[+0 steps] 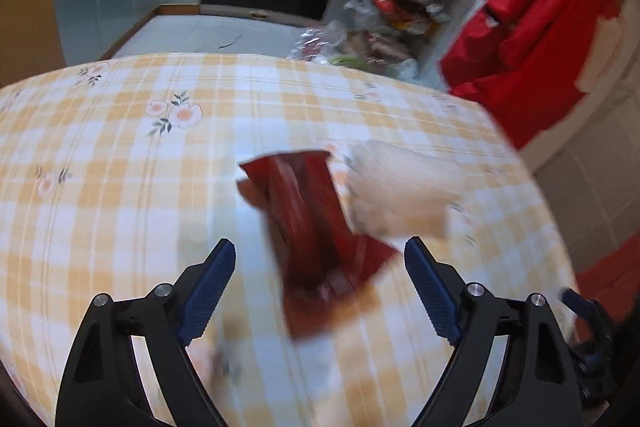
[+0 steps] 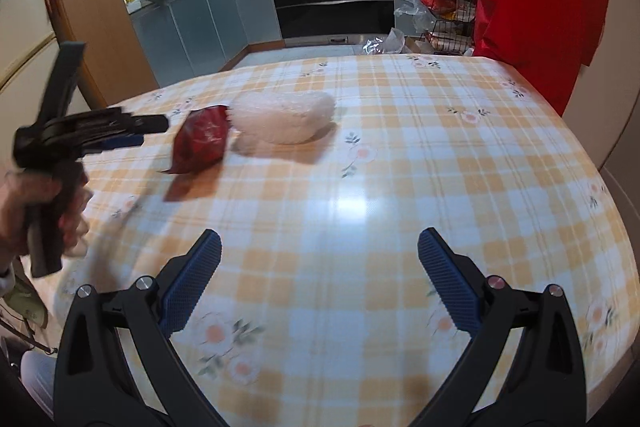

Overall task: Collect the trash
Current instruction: 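Grasp the red wrapper with the left tool while the right tool grasps the bubble-wrap roll, then carry the bubble wrap over the bin and open the right tool while the left tool holds the red wrapper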

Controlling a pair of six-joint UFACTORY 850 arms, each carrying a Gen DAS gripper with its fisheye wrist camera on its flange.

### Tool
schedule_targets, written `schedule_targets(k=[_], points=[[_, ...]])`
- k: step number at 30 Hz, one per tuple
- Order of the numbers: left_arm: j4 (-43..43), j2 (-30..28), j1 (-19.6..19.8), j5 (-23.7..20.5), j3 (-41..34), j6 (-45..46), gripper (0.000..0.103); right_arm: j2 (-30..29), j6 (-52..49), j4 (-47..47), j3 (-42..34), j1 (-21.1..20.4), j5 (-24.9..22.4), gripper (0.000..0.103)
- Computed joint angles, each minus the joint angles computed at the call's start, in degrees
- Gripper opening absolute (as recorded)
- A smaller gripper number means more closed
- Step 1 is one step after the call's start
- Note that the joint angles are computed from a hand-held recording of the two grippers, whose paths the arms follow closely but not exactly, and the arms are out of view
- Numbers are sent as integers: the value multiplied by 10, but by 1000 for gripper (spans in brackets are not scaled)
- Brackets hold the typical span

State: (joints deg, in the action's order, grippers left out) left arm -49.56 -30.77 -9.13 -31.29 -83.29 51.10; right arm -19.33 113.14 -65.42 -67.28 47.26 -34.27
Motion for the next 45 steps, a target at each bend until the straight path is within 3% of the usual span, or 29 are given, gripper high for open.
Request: schedule_targets(k=[8,10,13,17,20,23,25,27,29,32,37,45], points=[[22,-65,-9,7,-52,-62,81,-21,-256,41,-44,-49,15,97],[15,-66,-3,4,-47,-44,42,-36,-319,50,-67,-62,30,97],[-5,-49,10,-2,-29,-4,30,-67,-398,81,-110,-77,56,96],[-73,-8,41,-18,18,64,28,-160,-550,160,-228,-91,37,92],[-103,25,68,-20,54,89,27,-223,-608,185,-310,-97,26,89],[-114,55,90,-5,85,116,27,-301,-688,220,-422,-98,-25,90],[-104,72,104,1,98,123,27,-360,-755,286,-510,-103,-83,89],[-97,86,117,2,106,125,27,-385,-745,345,-555,-113,-112,70],[-104,104,131,4,120,143,27,-371,-705,381,-545,-121,-101,56],[-134,129,147,-2,144,181,27,-314,-642,381,-465,-118,-38,47],[-197,185,177,-40,204,224,27,-226,-519,332,-344,-94,15,46],[-209,281,213,-88,287,225,28,-122,-384,257,-229,-41,22,46]])
